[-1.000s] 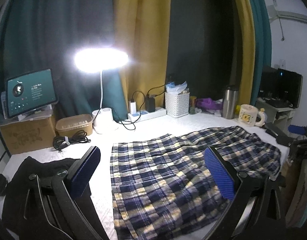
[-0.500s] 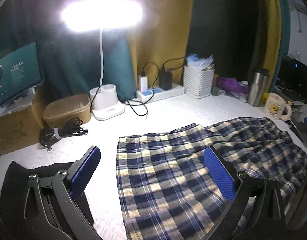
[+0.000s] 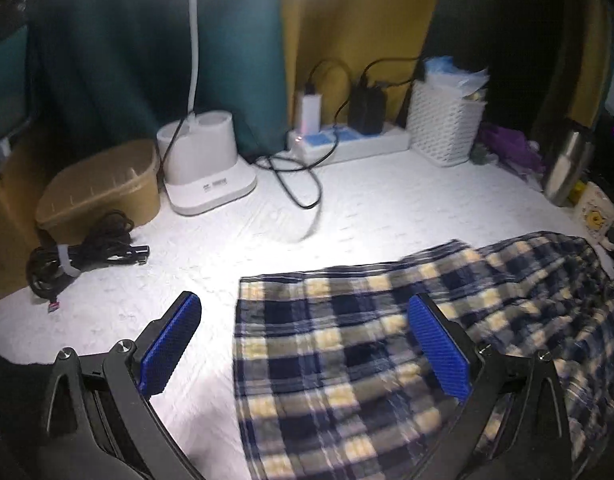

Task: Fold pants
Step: 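Reach to the plaid pants hem and close both grippers on it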

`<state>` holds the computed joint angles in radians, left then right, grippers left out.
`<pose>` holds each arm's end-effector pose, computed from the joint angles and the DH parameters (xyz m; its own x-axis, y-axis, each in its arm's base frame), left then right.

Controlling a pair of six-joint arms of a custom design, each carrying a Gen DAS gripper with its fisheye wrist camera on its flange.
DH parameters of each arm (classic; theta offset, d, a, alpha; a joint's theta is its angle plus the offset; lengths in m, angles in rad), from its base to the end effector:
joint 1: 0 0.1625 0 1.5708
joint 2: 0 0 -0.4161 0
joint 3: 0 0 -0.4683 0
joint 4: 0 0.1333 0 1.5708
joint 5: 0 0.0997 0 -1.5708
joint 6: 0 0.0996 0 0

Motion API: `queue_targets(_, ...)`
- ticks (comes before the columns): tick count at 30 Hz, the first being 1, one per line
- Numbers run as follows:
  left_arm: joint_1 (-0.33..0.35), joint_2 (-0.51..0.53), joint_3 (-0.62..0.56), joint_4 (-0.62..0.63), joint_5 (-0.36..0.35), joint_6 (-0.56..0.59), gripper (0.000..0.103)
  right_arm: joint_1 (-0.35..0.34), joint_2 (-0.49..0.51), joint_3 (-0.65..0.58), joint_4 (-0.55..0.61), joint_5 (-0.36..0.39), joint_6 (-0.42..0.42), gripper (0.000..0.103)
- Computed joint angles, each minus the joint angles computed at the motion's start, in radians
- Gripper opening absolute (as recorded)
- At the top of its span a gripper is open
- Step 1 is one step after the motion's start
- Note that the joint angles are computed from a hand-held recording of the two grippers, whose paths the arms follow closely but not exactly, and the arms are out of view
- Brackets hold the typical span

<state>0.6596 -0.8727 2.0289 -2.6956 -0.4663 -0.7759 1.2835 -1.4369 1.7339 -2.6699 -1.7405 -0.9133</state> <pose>-0.3019 -0.5153 0.0047 -0.7340 -0.1631 -0.6593 0.3864 0.6981 -0.6029 -0.0706 -0.6499 0.4412 -0.7126 -0.2859 0.6407 -0.6006 0.7207 -0.3464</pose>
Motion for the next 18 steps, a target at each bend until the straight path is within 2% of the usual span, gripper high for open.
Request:
queue_targets(2, 0.026, 0.0, -0.014, 0.033, -0.011, -0.004, 0.102, 0.0, 0.048, -0.061, 0.049, -0.026, 0.002, 0.081)
queue_targets(5, 0.055, -0.001, -0.029, 0.058, -0.044, 0.006, 0.101, -0.002, 0.11, -0.126, 0.118, -0.077, 0.018, 0.07)
queue_targets(8, 0.079, 0.004, -0.05, 0.104, -0.073, 0.006, 0.092, -0.008, 0.142, -0.153, 0.174, -0.098, 0.012, 0.064)
queue_targets(9, 0.085, 0.006, -0.055, 0.118, -0.085, 0.004, 0.091, -0.008, 0.139, -0.139, 0.148, -0.09, -0.011, 0.063)
queue_targets(11, 0.093, 0.011, -0.055, 0.114, -0.106, 0.019, 0.077, -0.007, 0.134, -0.128, 0.151, -0.079, -0.032, 0.059)
queue_targets(14, 0.078, 0.03, -0.046, 0.048, -0.09, 0.08, 0.054, -0.006, 0.125, -0.104, 0.117, -0.075, -0.051, 0.035)
queue_targets(15, 0.075, 0.034, -0.045, 0.028, -0.094, 0.102, 0.035, -0.006, 0.117, -0.088, 0.097, -0.068, -0.065, 0.029)
queue_targets(16, 0.069, 0.04, -0.049, 0.035, -0.086, 0.109, 0.016, -0.004, 0.109, -0.07, 0.069, -0.07, -0.077, 0.028)
queue_targets(18, 0.058, 0.051, -0.062, 0.072, -0.068, 0.111, 0.005, 0.001, 0.105, -0.045, 0.007, -0.071, -0.107, 0.027)
